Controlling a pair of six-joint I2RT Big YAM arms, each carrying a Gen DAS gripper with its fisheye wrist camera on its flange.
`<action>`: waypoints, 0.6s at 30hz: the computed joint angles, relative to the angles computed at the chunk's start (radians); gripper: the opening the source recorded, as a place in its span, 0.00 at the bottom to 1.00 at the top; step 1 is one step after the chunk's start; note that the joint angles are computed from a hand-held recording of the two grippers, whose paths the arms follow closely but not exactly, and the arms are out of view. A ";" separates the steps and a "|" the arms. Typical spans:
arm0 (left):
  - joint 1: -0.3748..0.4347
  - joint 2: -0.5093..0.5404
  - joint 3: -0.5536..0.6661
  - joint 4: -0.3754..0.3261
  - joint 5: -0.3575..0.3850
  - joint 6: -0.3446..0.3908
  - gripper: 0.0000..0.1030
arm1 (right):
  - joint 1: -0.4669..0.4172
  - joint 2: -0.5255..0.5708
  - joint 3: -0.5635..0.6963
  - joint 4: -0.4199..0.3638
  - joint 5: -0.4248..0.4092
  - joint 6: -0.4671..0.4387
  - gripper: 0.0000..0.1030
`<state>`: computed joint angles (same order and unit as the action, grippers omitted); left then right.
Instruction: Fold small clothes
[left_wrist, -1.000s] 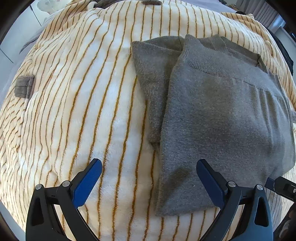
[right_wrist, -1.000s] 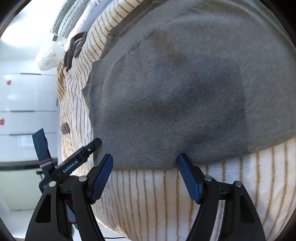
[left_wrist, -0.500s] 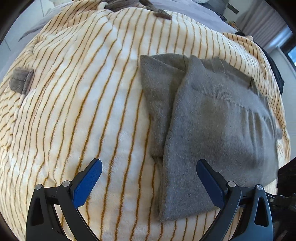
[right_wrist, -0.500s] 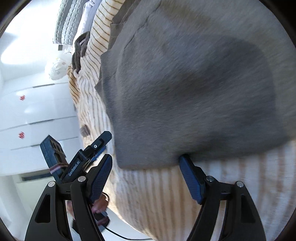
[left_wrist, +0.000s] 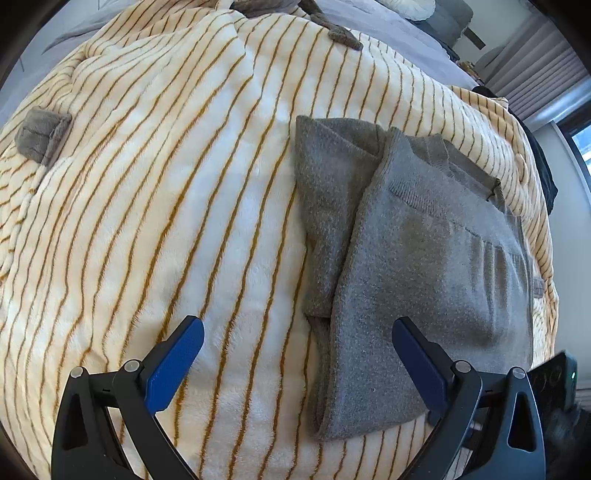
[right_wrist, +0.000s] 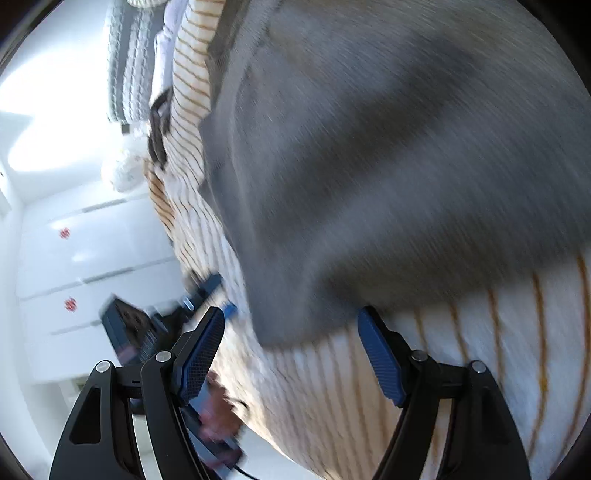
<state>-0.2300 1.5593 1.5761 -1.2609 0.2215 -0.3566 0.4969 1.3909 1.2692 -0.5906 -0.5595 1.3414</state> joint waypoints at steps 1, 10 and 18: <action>0.002 0.000 0.002 0.000 0.003 0.003 0.99 | 0.004 -0.007 -0.003 -0.022 0.009 -0.016 0.75; 0.015 0.016 0.010 0.023 0.123 -0.045 0.99 | -0.009 0.047 -0.049 0.260 0.065 0.177 0.63; 0.051 0.079 0.042 0.090 0.384 -0.104 0.99 | -0.045 0.083 -0.047 0.538 -0.036 0.285 0.12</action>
<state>-0.1790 1.6380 1.6178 -1.1710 0.6058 -0.4607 0.4519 1.4737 1.2222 -0.0530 -0.5951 1.6260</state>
